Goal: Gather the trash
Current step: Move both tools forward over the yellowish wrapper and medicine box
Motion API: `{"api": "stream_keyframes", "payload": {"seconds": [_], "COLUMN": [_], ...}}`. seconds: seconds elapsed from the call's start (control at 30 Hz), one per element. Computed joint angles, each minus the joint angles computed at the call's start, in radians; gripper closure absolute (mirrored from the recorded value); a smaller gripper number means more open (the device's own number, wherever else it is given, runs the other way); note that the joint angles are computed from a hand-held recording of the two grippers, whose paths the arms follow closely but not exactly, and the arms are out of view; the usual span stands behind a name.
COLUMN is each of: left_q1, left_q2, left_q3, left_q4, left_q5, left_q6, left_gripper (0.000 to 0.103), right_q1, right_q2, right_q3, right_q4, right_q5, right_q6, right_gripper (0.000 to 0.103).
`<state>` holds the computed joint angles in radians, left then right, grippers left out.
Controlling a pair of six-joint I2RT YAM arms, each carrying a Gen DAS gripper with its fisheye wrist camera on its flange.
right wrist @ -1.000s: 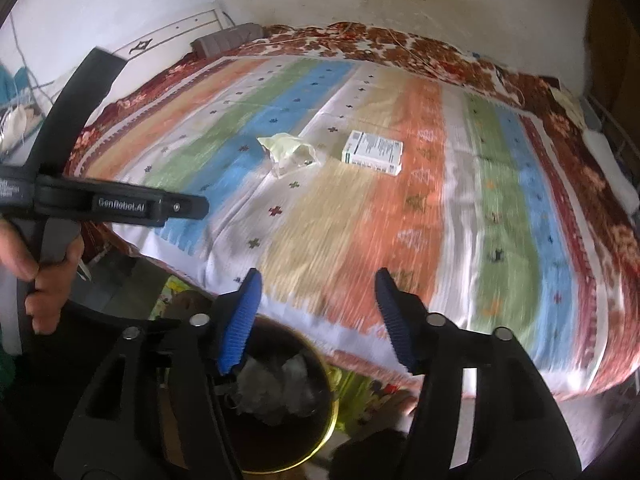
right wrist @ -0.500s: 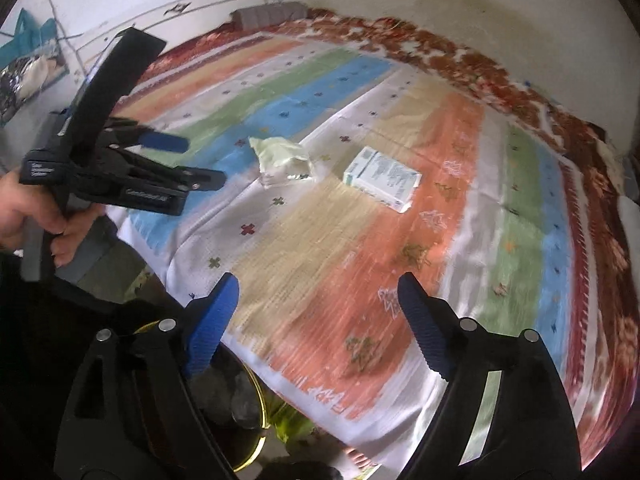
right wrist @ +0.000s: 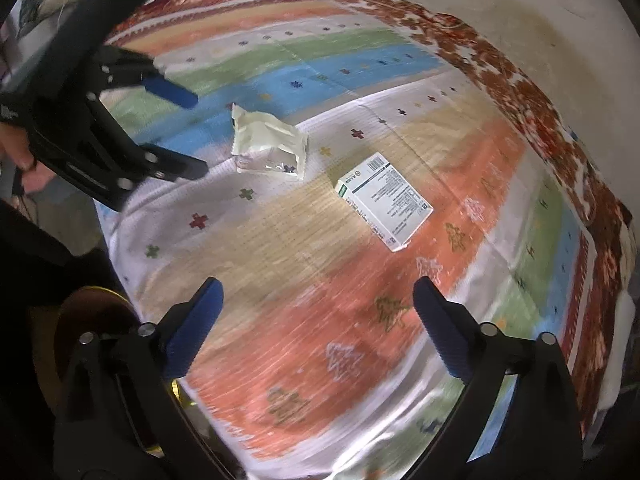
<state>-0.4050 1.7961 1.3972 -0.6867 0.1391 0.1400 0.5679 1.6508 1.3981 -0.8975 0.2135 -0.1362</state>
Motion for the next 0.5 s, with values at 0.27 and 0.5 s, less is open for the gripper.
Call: {"api": "stream_keyframes", "payload": {"seconds": [0.27, 0.5], "left_q1": [0.028, 0.067], "left_q2": [0.118, 0.243], "left_q3": [0.078, 0.189], "left_q4": [0.011, -0.026], "left_q5": [0.021, 0.042], "left_q6": [0.077, 0.077], "left_gripper": [0.006, 0.006], "right_q1": [-0.097, -0.133], "right_q2": [0.153, 0.326], "right_q3": [0.093, 0.259], "right_q4": [0.030, -0.009], "right_q5": [-0.065, -0.090], "right_q6": [-0.168, -0.285], "right_gripper": [0.009, 0.009]}}
